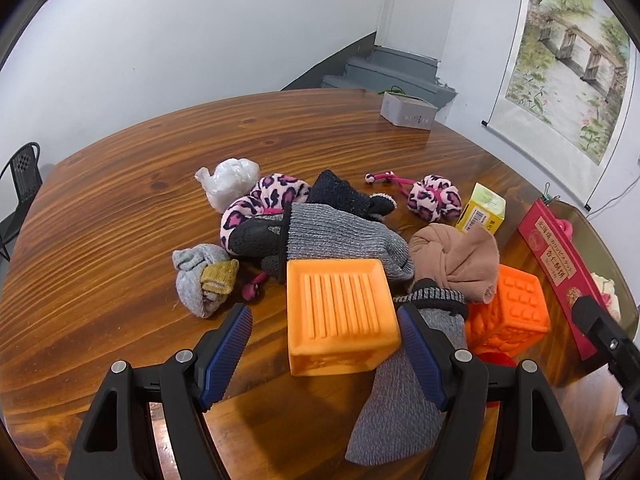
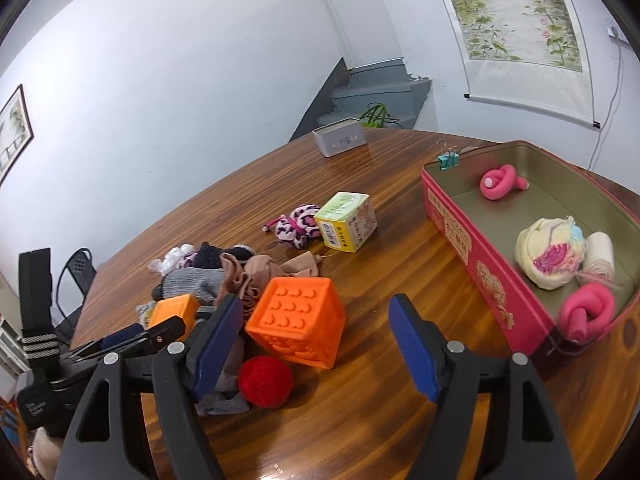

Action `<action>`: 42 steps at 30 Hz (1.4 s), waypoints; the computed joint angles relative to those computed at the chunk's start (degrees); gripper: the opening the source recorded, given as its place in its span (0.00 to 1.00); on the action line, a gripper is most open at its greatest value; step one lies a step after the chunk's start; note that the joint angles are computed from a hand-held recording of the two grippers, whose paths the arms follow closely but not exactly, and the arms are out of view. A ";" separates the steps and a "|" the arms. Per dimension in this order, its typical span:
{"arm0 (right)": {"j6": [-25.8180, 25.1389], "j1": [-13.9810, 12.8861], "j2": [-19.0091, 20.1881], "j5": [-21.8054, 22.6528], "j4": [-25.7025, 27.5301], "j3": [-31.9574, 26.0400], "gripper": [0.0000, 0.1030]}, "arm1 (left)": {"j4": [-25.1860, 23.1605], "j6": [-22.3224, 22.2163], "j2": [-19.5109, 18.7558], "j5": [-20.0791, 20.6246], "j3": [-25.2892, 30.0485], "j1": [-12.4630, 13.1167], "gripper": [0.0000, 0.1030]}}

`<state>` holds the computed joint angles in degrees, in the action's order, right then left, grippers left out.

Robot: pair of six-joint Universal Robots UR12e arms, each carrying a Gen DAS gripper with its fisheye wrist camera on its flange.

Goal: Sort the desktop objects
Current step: 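Grasp the orange ridged cube with the left gripper while the right grasps the orange studded cube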

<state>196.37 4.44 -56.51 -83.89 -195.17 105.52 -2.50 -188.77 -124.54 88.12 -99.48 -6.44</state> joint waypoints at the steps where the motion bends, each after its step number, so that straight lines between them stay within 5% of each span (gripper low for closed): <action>1: 0.09 0.03 0.16 -0.18 0.09 -0.07 0.77 | -0.18 0.11 -0.20 0.11 0.26 -0.03 0.74; 9: -0.15 0.17 0.63 -0.68 0.64 -0.25 0.77 | -0.56 0.78 -1.00 -1.70 0.92 0.48 0.73; 11: -0.38 0.25 0.72 -0.84 0.66 -0.32 0.77 | -0.91 0.98 -0.76 -2.96 0.76 0.76 0.55; 18: -1.14 0.57 0.77 -1.18 1.10 -0.24 0.77 | -2.48 -0.91 0.30 -2.20 0.08 1.19 0.55; 27: -6.14 2.31 0.82 -1.55 6.57 -2.32 0.77 | 2.47 -1.76 2.54 -3.19 -2.04 1.86 0.55; 38: -8.66 4.32 3.46 -9.21 14.13 -7.35 0.77 | 3.19 -2.81 3.08 -3.60 -2.38 2.42 0.55; 42: -7.94 3.56 3.50 -6.99 14.41 -7.20 0.61 | 2.71 -2.44 2.85 -3.38 -2.20 2.14 0.55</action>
<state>188.43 8.00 -53.02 -90.88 -180.76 98.33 0.21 -191.20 -121.70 84.75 -101.68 -4.30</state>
